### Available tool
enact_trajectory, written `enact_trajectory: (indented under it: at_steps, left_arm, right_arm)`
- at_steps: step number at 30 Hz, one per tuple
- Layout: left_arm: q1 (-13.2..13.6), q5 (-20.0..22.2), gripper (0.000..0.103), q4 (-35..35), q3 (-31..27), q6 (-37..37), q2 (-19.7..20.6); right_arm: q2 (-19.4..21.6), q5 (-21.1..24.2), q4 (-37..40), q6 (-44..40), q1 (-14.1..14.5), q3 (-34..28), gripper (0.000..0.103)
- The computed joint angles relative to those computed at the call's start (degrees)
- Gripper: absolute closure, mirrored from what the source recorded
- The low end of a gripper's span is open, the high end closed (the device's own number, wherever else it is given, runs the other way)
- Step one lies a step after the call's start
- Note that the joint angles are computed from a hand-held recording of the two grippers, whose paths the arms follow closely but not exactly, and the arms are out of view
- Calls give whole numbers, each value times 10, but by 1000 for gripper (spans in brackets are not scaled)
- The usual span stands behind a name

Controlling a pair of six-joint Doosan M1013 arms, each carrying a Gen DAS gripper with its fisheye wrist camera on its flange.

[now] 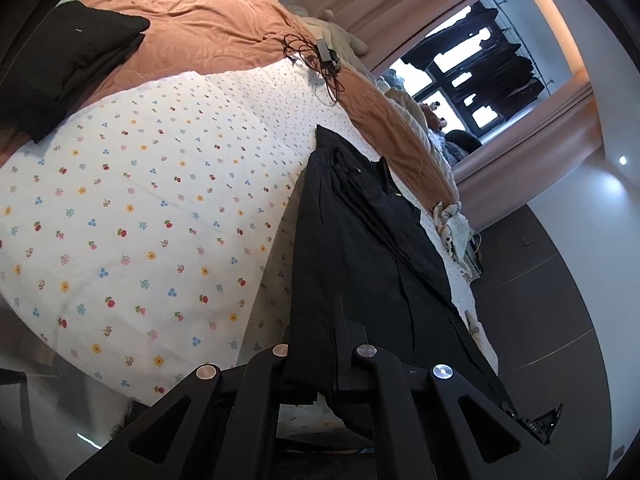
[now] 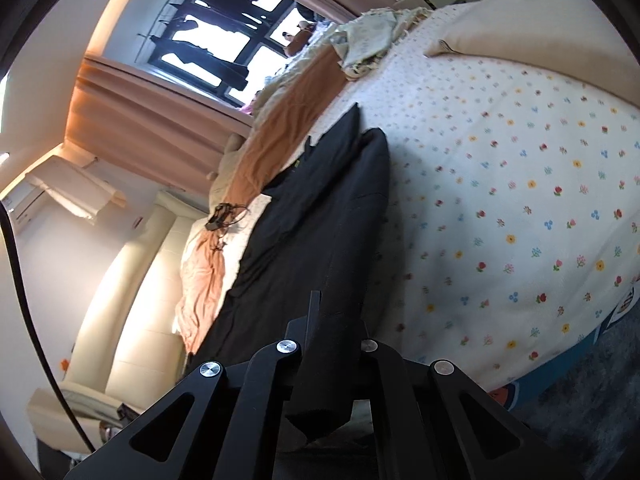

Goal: Fold large clothes
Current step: 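Lift the held hem with both tools and fold it toward the collar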

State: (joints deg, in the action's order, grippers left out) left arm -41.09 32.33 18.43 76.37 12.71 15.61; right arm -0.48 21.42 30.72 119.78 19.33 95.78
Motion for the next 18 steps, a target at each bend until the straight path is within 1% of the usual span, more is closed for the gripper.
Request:
enact_trajectory:
  at_steps: [4, 9, 11, 14, 18]
  left_arm:
    - [-12, -14, 100, 33, 23, -41, -24]
    - [-25, -30, 100, 86, 45, -95, -52]
    - [-30, -38, 100, 107, 55, -120, -65]
    - [-38, -49, 100, 142, 63, -152, -83]
    - [-50, -51, 100, 196, 63, -192, -99]
  right_arm:
    - [-17, 0, -6, -6, 8, -4, 100]
    - [-35, -2, -41, 17, 21, -10, 100]
    - [-41, -4, -39, 14, 24, -10, 100]
    - [-51, -5, -57, 26, 30, -15, 100]
    - [-62, -12, -67, 26, 38, -22, 100]
